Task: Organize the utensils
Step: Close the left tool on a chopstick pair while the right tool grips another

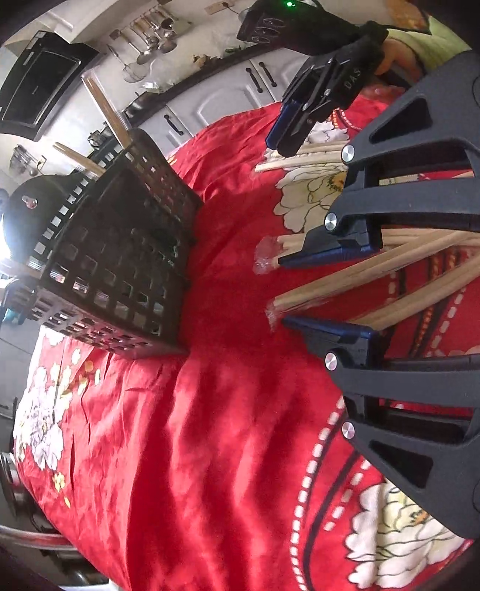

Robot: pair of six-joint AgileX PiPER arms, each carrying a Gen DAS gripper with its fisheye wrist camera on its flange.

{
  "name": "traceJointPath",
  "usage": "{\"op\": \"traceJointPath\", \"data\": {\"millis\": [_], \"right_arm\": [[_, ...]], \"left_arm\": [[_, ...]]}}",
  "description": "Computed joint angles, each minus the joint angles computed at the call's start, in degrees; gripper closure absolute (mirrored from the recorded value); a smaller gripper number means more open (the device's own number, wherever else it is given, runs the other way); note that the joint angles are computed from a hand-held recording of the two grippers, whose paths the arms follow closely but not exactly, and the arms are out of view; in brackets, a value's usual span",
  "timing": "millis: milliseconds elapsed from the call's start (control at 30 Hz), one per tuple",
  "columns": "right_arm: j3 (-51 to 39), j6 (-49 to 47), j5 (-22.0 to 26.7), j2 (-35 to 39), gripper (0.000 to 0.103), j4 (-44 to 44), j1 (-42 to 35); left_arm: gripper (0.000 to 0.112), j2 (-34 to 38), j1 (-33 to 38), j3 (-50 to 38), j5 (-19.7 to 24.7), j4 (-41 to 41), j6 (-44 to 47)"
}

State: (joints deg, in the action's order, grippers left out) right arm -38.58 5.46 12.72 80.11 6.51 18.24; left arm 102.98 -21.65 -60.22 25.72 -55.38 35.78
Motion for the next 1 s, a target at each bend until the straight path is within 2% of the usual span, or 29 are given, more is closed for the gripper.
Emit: {"op": "traceJointPath", "data": {"millis": [367, 633, 700, 767, 833, 1000], "right_arm": [[-7.16, -7.75, 4.91, 8.19, 0.064, 6.51, -3.82], [-9.92, -10.34, 5.89, 11.24, 0.065, 9.87, -4.42], [-10.71, -6.94, 6.03, 11.71, 0.079, 6.45, -3.82], [-11.82, -8.24, 6.94, 12.34, 0.085, 8.05, -3.96], [-12.74, -8.47, 7.56, 12.55, 0.087, 8.59, -3.84], [-13.27, -13.03, 7.88, 11.40, 0.090, 13.98, -3.35]], "left_arm": [[0.093, 2.88, -0.80, -4.79, 0.78, 8.61, -7.84], [0.093, 4.40, -0.03, -6.89, 1.85, 8.86, -8.48], [0.093, 4.56, 0.06, -7.13, 2.05, 8.74, -8.48], [0.093, 4.79, 0.10, -7.42, 2.13, 8.68, -8.43], [0.094, 4.86, 0.06, -7.51, 2.06, 8.83, -8.33], [0.104, 4.97, 1.33, -7.45, 3.12, 7.74, -6.91]]}}
